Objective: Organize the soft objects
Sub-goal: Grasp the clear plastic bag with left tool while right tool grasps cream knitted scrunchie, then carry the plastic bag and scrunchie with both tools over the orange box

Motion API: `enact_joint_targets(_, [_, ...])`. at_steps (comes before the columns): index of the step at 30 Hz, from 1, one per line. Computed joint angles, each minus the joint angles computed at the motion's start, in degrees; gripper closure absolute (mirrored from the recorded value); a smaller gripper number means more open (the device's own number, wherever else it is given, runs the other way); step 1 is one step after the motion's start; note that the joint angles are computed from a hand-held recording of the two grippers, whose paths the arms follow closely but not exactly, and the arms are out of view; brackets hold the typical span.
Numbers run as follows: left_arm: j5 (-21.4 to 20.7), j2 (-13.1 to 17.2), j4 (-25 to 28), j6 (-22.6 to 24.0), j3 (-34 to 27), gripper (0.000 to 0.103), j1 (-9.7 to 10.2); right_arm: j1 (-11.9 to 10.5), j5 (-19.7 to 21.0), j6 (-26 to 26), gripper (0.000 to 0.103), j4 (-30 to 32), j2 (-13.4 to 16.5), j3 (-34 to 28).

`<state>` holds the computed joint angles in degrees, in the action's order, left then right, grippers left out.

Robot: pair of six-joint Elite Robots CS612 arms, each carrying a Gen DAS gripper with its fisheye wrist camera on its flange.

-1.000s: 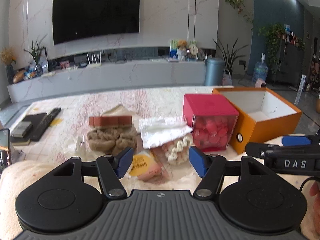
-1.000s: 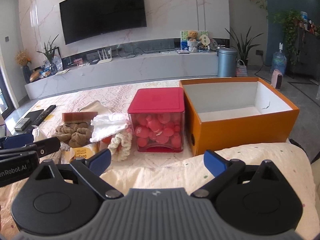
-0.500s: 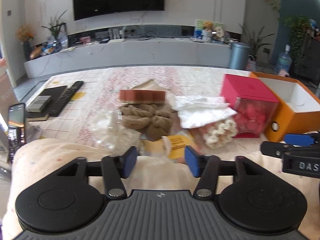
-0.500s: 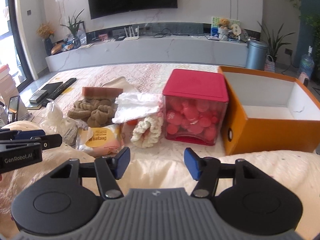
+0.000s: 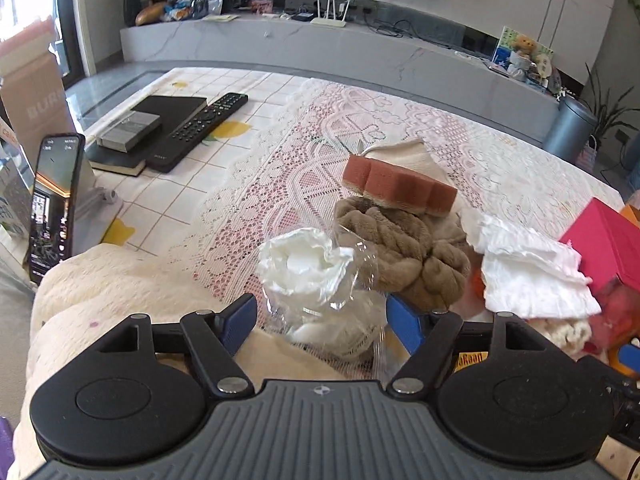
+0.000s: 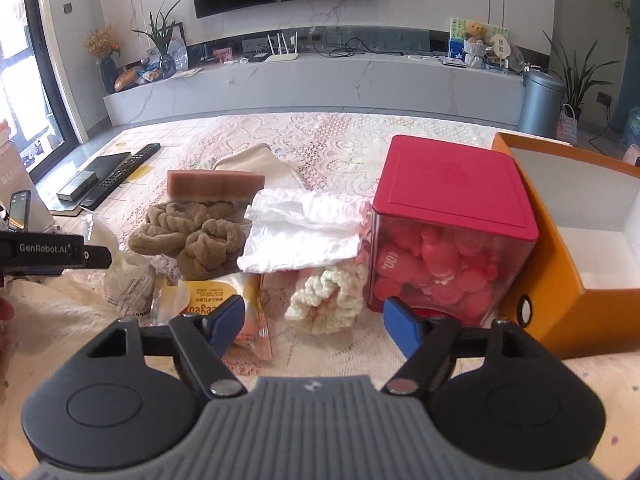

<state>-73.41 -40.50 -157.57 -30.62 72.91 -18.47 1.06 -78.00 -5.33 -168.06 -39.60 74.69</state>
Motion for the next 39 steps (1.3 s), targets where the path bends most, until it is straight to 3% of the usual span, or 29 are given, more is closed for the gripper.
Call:
enact_joint_targets(4, [-0.6,1.8,2.8,-1.6,-2.8,0.018,0.47,0.2,-0.3,0.8,0.027,3.6,1.6,-2.8])
enact_joint_targets(7, [-1.6,2.6,5.1,-2.6,-4.3,0.029,0.81,0.3,0.1,0.7,0.027,5.6,2.4,-4.2])
enact_joint_targets(8, [-2.1,2.8,5.8,-2.7,-4.7,0.038,0.91,0.5,-0.5,0.4,0.027,5.7,2.7,-4.5])
enact_joint_targets(15, [-1.3,2.4,1.0,-1.4,-3.0,0.059,0.55,0.5,-1.2,2.6,0.027,7.4,5.0,-7.6])
enact_joint_targets(21, [-1.2,0.9,-6.2,-1.2,0.4,0.062,0.25,0.8,-1.5,3.4,0.041,8.6,6.5,-9.8])
enact_joint_targets(23, [-0.1,0.3,-8.5,-1.1,1.6,0.062,-0.02,0.8,-1.9,3.4,0.065,8.3,6.6,-9.9])
enact_joint_targets(26, [0.7,-0.4,-10.4,-0.3,2.5,0.062,-0.28,0.5,-0.7,2.9,0.075,7.4,6.1,-9.0])
enact_joint_targets(39, [-3.2,-2.4,-15.8,3.1,5.1,0.062,-1.48,-0.4,0.7,2.6,0.079,0.8,0.6,-1.2])
